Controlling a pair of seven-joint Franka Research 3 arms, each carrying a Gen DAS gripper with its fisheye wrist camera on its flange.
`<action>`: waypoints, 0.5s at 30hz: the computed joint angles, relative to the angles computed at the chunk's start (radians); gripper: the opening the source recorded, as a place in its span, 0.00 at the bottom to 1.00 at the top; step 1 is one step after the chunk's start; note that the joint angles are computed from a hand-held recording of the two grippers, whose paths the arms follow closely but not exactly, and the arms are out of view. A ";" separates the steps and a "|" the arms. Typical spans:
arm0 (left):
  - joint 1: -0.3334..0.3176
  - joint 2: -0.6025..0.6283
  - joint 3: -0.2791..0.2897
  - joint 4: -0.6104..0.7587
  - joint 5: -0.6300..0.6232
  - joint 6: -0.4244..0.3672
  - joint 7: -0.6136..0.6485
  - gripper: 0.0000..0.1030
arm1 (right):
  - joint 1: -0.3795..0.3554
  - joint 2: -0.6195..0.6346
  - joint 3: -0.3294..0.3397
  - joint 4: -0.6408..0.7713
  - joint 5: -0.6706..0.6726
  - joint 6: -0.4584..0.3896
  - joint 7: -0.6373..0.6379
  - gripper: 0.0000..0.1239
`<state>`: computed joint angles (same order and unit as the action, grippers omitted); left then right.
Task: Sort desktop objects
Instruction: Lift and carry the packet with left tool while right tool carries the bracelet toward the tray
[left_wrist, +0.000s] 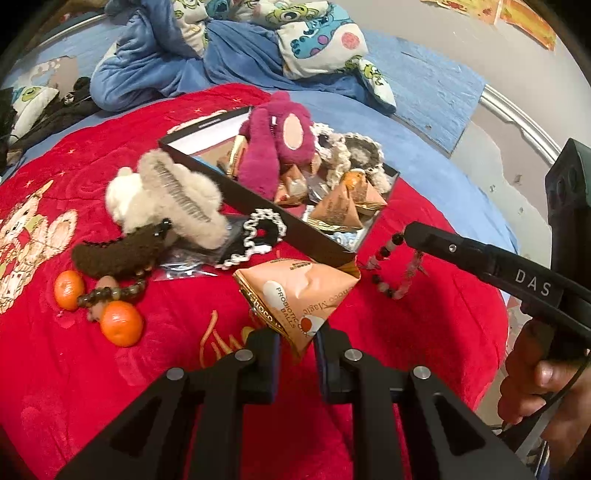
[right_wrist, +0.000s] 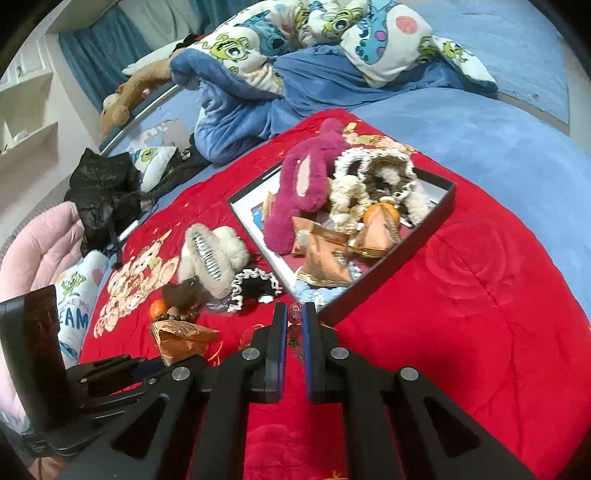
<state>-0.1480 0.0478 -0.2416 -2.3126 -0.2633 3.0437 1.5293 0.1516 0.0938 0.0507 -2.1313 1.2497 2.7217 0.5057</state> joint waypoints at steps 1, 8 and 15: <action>-0.002 0.005 0.000 0.008 0.007 -0.007 -0.004 0.16 | -0.003 0.002 -0.002 0.002 0.004 -0.001 0.000 0.06; -0.016 0.049 0.007 0.083 0.148 -0.035 -0.113 0.16 | -0.035 0.023 -0.015 0.049 0.054 -0.046 -0.048 0.06; -0.051 0.107 0.054 0.187 0.359 -0.071 -0.291 0.16 | -0.071 0.083 -0.012 0.149 0.065 -0.094 -0.074 0.06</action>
